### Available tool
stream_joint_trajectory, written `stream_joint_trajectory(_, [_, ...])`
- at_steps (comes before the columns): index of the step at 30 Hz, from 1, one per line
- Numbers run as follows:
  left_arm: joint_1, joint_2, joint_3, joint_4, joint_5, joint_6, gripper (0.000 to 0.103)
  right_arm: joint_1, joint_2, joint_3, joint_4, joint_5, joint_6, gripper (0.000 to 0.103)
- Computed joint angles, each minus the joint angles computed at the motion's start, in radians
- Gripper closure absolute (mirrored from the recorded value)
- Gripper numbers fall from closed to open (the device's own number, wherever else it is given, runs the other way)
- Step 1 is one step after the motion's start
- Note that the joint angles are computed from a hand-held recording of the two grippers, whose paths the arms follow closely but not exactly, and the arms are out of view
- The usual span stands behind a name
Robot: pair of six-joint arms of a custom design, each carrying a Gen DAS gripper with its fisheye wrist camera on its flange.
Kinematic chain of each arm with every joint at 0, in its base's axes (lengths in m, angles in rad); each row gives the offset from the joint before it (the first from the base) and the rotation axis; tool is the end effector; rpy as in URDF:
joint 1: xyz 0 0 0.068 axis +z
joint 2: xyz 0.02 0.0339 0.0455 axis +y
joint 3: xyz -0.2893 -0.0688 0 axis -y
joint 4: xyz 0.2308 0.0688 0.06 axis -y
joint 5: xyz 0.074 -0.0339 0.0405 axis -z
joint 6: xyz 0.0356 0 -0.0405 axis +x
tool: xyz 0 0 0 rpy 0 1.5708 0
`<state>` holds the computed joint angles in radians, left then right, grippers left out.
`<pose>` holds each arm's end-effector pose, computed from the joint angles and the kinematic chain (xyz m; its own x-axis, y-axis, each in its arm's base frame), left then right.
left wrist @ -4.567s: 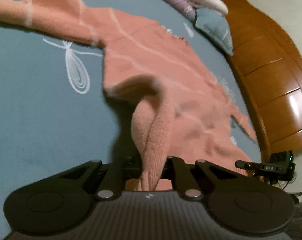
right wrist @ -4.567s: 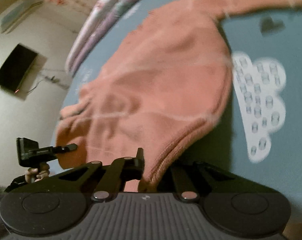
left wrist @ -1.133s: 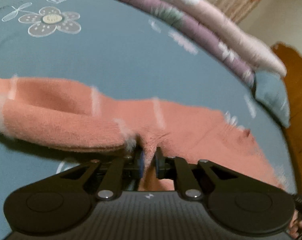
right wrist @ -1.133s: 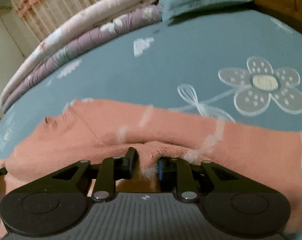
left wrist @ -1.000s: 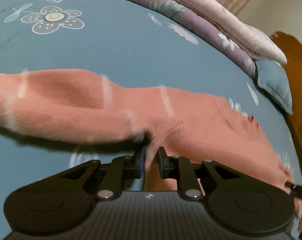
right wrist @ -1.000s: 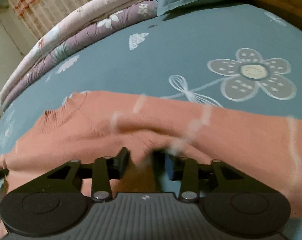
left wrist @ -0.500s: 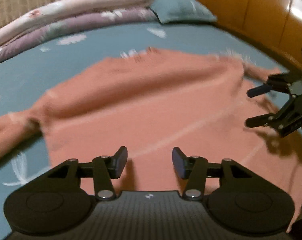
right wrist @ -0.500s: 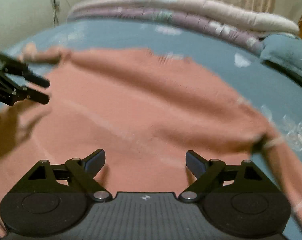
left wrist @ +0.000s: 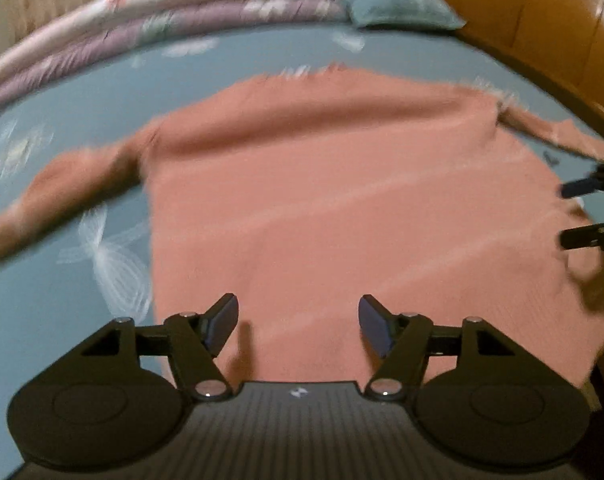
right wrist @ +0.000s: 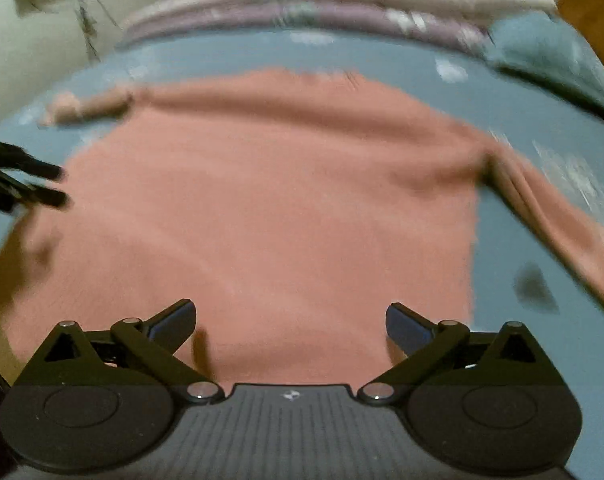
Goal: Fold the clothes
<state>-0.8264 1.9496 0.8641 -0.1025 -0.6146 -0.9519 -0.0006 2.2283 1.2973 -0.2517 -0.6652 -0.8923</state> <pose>0.2361 -0.2260 0.1105 -0.7352 -0.1841 -0.6524 -0.2480 0.9687 0.0061 0.4213 0.0217 0.0987 -0.3995 -0.6123 -0.6823 -0.8669 0.4943 0.0640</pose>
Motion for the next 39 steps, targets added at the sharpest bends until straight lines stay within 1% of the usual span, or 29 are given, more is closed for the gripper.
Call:
stream_joint_trajectory(1, [0.009, 0.024, 0.030, 0.014, 0.002, 0.039, 0.036, 0.027, 0.003, 0.003, 0.023, -0.017, 0.014, 0.000])
stream_joint_trajectory(3, [0.016, 0.078, 0.081, 0.041, 0.023, 0.106, 0.035, 0.080, 0.013, -0.004, 0.061, -0.019, 0.005, 0.000])
stream_joint_trajectory(4, [0.012, 0.098, 0.097, 0.045, 0.030, 0.114, 0.034, 0.087, 0.024, -0.005, 0.053, -0.005, -0.015, 0.000])
stream_joint_trajectory(6, [-0.021, 0.113, 0.085, 0.024, 0.032, 0.028, 0.033, 0.095, 0.045, -0.005, 0.038, 0.018, -0.055, 0.000])
stream_joint_trajectory(7, [-0.040, 0.112, 0.069, 0.018, 0.033, -0.031, 0.031, 0.061, 0.058, -0.001, 0.022, -0.011, -0.084, 0.000])
stream_joint_trajectory(8, [-0.064, 0.096, 0.045, 0.002, 0.029, -0.115, 0.029, 0.026, 0.071, 0.008, 0.000, -0.036, -0.117, 0.000])
stream_joint_trajectory(11, [-0.146, 0.076, 0.067, -0.164, 0.018, -0.321, 0.029, -0.059, 0.091, 0.064, -0.122, -0.050, -0.233, 0.000])
stream_joint_trajectory(12, [-0.155, 0.085, 0.111, -0.242, 0.034, -0.349, 0.029, -0.079, 0.095, 0.088, -0.168, -0.047, -0.265, 0.000])
stream_joint_trajectory(13, [-0.157, 0.093, 0.155, -0.314, 0.051, -0.370, 0.029, -0.081, 0.098, 0.124, -0.222, -0.038, -0.268, 0.000])
stream_joint_trajectory(14, [-0.147, 0.099, 0.197, -0.373, 0.060, -0.375, 0.029, -0.083, 0.104, 0.162, -0.273, -0.032, -0.266, 0.000])
stream_joint_trajectory(16, [-0.119, 0.104, 0.263, -0.442, 0.027, -0.355, 0.029, -0.071, 0.127, 0.247, -0.330, -0.056, -0.213, 0.000])
stream_joint_trajectory(18, [-0.071, 0.108, 0.326, -0.472, -0.026, -0.295, 0.029, -0.047, 0.141, 0.305, -0.300, -0.115, -0.122, 0.000])
stream_joint_trajectory(19, [-0.042, 0.113, 0.355, -0.474, -0.048, -0.256, 0.028, -0.025, 0.147, 0.329, -0.279, -0.119, -0.070, 0.000])
stream_joint_trajectory(22, [0.061, 0.152, 0.408, -0.389, -0.074, -0.105, 0.028, 0.036, 0.177, 0.387, -0.196, -0.127, 0.057, 0.000])
stream_joint_trajectory(23, [0.094, 0.171, 0.416, -0.356, -0.061, -0.075, 0.028, 0.054, 0.189, 0.397, -0.175, -0.105, 0.081, 0.000])
stream_joint_trajectory(24, [0.120, 0.191, 0.425, -0.337, -0.047, -0.066, 0.028, 0.070, 0.202, 0.411, -0.174, -0.063, 0.100, 0.000])
stream_joint_trajectory(26, [0.147, 0.222, 0.420, -0.320, -0.003, -0.083, 0.028, 0.098, 0.230, 0.440, -0.175, 0.017, 0.129, 0.000])
stream_joint_trajectory(27, [0.145, 0.225, 0.397, -0.315, 0.018, -0.120, 0.027, 0.096, 0.225, 0.411, -0.158, 0.033, 0.101, 0.000])
stream_joint_trajectory(28, [0.131, 0.212, 0.346, -0.280, 0.024, -0.170, 0.026, 0.093, 0.220, 0.381, -0.140, 0.050, 0.073, 0.000])
stream_joint_trajectory(30, [0.097, 0.160, 0.224, -0.185, 0.036, -0.286, 0.020, 0.089, 0.211, 0.323, -0.099, 0.081, 0.020, 0.000])
stream_joint_trajectory(31, [0.074, 0.129, 0.160, -0.143, 0.034, -0.341, 0.020, 0.087, 0.201, 0.293, -0.072, 0.089, 0.002, 0.000])
stream_joint_trajectory(32, [0.047, 0.105, 0.120, -0.131, 0.021, -0.371, 0.020, 0.083, 0.195, 0.277, -0.058, 0.083, 0.006, 0.000])
stream_joint_trajectory(33, [0.026, 0.086, 0.101, -0.148, 0.024, -0.389, 0.020, 0.084, 0.200, 0.286, -0.066, 0.084, 0.025, 0.000])
stream_joint_trajectory(36, [0.011, 0.041, 0.080, -0.203, 0.042, -0.375, 0.020, 0.099, 0.197, 0.288, -0.061, 0.111, 0.074, 0.000])
stream_joint_trajectory(37, [0.018, 0.026, 0.079, -0.220, 0.044, -0.358, 0.020, 0.108, 0.190, 0.277, -0.046, 0.127, 0.087, 0.000])
stream_joint_trajectory(39, [0.044, -0.008, 0.059, -0.205, 0.012, -0.292, 0.021, 0.124, 0.171, 0.239, -0.002, 0.154, 0.132, 0.000])
